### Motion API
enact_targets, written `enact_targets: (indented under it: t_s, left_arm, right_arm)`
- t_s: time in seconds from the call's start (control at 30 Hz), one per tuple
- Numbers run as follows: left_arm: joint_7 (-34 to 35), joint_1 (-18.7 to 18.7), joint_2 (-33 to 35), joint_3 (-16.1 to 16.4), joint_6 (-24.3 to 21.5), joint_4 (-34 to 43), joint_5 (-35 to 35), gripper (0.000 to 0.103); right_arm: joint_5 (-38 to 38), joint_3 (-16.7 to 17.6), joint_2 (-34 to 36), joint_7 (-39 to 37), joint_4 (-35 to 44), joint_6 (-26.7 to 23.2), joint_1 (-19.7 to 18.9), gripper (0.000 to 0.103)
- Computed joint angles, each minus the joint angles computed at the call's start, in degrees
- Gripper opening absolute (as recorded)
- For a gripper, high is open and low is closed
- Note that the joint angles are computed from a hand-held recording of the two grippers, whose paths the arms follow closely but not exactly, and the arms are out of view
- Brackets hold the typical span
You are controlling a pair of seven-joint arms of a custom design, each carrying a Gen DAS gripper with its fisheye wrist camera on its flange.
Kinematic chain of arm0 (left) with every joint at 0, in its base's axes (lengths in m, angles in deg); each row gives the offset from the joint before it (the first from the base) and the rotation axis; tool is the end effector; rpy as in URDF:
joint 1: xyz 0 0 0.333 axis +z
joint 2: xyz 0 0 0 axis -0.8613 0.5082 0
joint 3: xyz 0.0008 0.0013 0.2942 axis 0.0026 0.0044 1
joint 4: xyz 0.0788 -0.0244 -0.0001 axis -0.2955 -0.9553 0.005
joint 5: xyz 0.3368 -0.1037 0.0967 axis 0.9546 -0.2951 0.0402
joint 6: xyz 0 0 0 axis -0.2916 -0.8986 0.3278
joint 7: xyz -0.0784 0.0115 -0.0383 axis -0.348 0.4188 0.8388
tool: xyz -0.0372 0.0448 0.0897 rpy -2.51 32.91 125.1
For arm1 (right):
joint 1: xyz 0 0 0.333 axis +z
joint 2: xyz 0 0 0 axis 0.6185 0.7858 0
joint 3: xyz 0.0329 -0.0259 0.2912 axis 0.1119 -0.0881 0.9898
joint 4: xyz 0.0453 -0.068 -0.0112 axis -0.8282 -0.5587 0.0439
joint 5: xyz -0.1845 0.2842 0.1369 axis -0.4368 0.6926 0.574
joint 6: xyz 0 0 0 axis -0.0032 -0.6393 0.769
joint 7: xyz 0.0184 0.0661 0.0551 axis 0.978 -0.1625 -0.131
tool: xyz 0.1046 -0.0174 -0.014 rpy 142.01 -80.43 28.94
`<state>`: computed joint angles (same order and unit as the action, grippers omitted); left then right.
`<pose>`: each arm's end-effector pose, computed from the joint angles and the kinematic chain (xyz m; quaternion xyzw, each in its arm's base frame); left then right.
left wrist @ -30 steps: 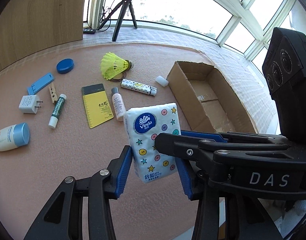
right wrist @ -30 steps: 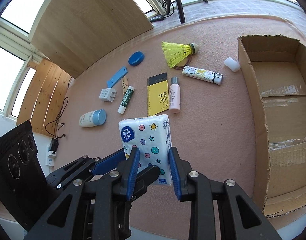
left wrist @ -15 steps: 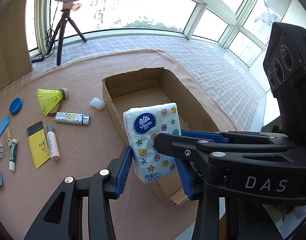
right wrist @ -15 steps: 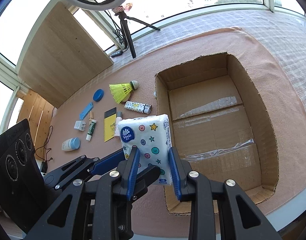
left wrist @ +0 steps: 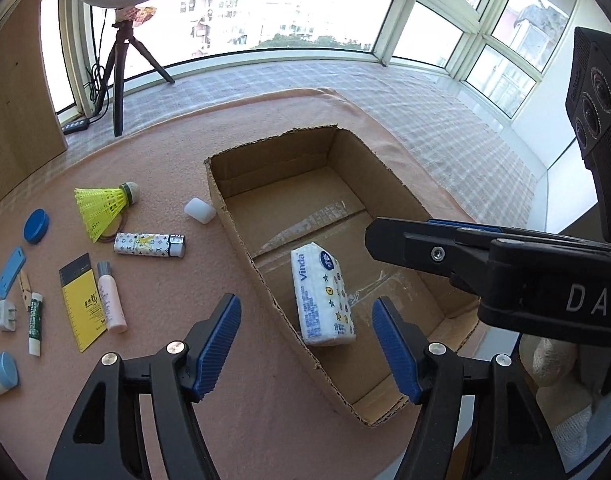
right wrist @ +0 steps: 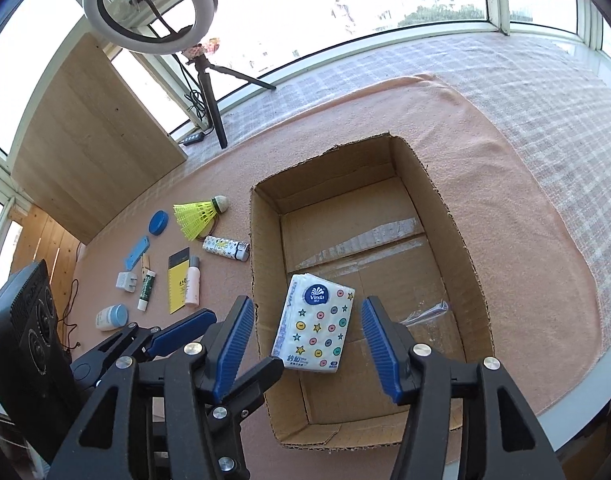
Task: Organize objects
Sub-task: 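Carry the tissue pack into the cardboard box and open the right gripper, then grasp the pink lotion bottle with the right gripper while the left grasps the green lip balm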
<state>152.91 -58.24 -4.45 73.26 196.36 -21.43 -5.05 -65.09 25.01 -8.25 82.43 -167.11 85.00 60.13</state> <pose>0.5524 -0.0309 0.5657 -0.5992 0.7471 -0.2766 0.0793 0.5067 0.2808 0.5767 -0.6211 0.7313 -0.0450 0.2784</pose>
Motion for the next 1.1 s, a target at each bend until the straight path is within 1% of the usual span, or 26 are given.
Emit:
enact_targets:
  t_s: [0.07, 0.3, 0.47, 0.57, 0.77, 1.0, 1.1]
  left_arm:
    - [0.59, 0.32, -0.01, 0.4, -0.43, 0.1, -0.71, 0.072]
    - [-0.45, 2.17, -0.42, 1.55, -0.63, -0.61, 0.81, 0.072]
    - [-1.01, 4.3, -0.69, 2.98, -0.33, -1.08, 2.45, 0.072]
    - [-1.26, 6.06, -0.55, 4.0, -0.09, -1.29, 4.14, 0.072]
    - [-4.03, 10.66, 1.83, 5.93, -0.28, 0.21, 8.14, 0.071]
    - [-4.45, 15.0, 4.78, 6.67, -0.18, 2.71, 10.82, 0.07]
    - [-4.32, 16.36, 6.16, 6.63, -0.73, 4.0, 11.24, 0.065]
  right_arm:
    - [-0.49, 0.07, 0.3, 0.15, 0.43, -0.03, 0.09, 0.053]
    - [-0.46, 0.38, 2.82, 0.01, 2.91, 0.33, 1.24, 0.053]
    - [-3.34, 0.47, 5.58, 0.45, 6.56, -0.65, 3.05, 0.053]
    - [-5.48, 0.33, 7.99, 0.9, 9.79, -1.89, 4.46, 0.053]
    - [-7.9, -0.35, 14.06, 0.74, 17.56, -4.47, 7.74, 0.052]
    - [-8.72, -1.64, 22.27, -0.42, 28.1, -8.59, 11.46, 0.052]
    - [-8.68, -2.33, 26.01, -1.29, 33.11, -10.97, 12.81, 0.05]
